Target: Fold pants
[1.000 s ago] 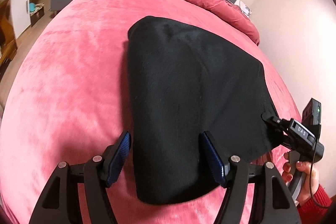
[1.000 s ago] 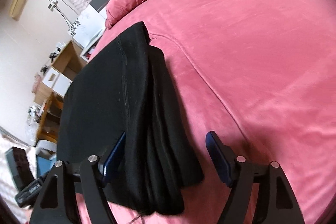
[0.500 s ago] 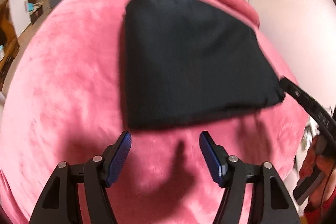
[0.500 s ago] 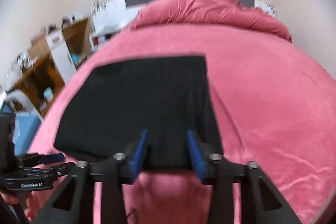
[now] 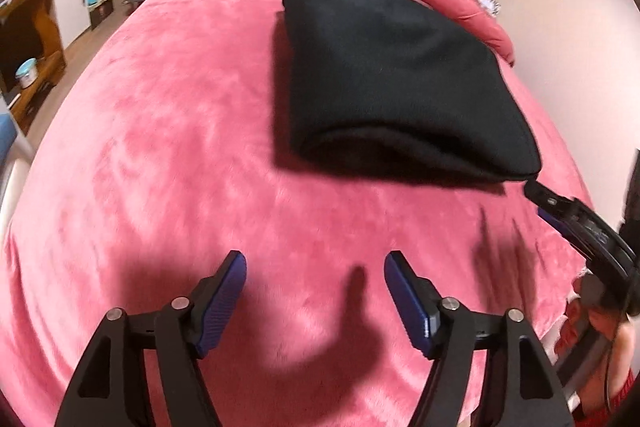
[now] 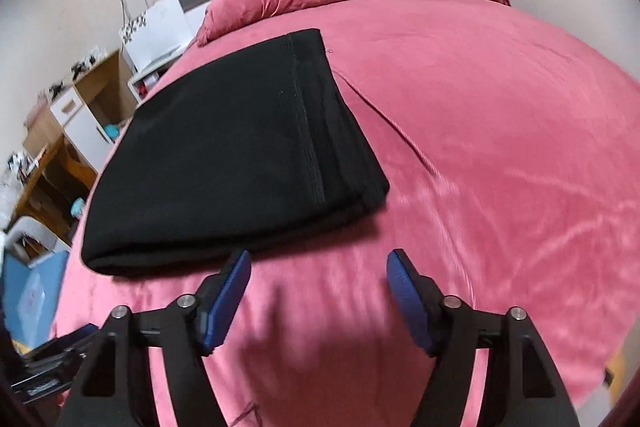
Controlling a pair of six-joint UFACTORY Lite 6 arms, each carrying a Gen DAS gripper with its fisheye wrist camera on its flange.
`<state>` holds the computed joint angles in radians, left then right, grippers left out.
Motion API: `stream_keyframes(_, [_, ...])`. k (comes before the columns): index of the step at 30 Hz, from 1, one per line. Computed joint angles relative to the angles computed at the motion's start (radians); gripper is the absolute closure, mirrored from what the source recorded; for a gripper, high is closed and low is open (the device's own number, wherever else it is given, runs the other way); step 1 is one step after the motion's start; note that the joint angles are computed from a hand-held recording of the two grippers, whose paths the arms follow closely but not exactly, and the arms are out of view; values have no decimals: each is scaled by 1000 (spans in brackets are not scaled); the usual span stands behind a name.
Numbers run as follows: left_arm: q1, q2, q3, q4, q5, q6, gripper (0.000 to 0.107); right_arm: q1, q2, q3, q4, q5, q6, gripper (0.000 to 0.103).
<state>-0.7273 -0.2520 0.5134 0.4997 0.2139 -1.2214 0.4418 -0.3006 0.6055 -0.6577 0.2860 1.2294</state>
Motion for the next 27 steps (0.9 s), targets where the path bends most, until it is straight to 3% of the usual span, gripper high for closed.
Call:
stream_keyframes(2, [-24, -23, -20, 31, 7, -64, 33, 34, -42, -36, 71, 25, -36, 26])
stream_keyframes(4, [-58, -45, -28, 69, 39, -136, 33, 64, -95, -78, 120, 47, -54, 13])
stream_keyframes(7, [-154, -91, -31, 246, 157, -351, 33, 176, -185, -142, 6, 105, 112, 0])
stream_keyframes(10, [-279, -150, -39, 363, 305, -511, 33, 353, -222, -142, -170, 263, 338, 0])
stream_keyframes(16, [-356, -172, 8, 360, 479, -488, 33, 530, -191, -77, -289, 443, 486, 0])
stream_keyframes(21, [-429, -189, 28, 373, 584, -525, 33, 603, -177, -29, -280, 531, 522, 0])
stream_keyframes(27, [-510, -273, 27, 386, 645, -553, 33, 701, -155, 16, -317, 646, 595, 0])
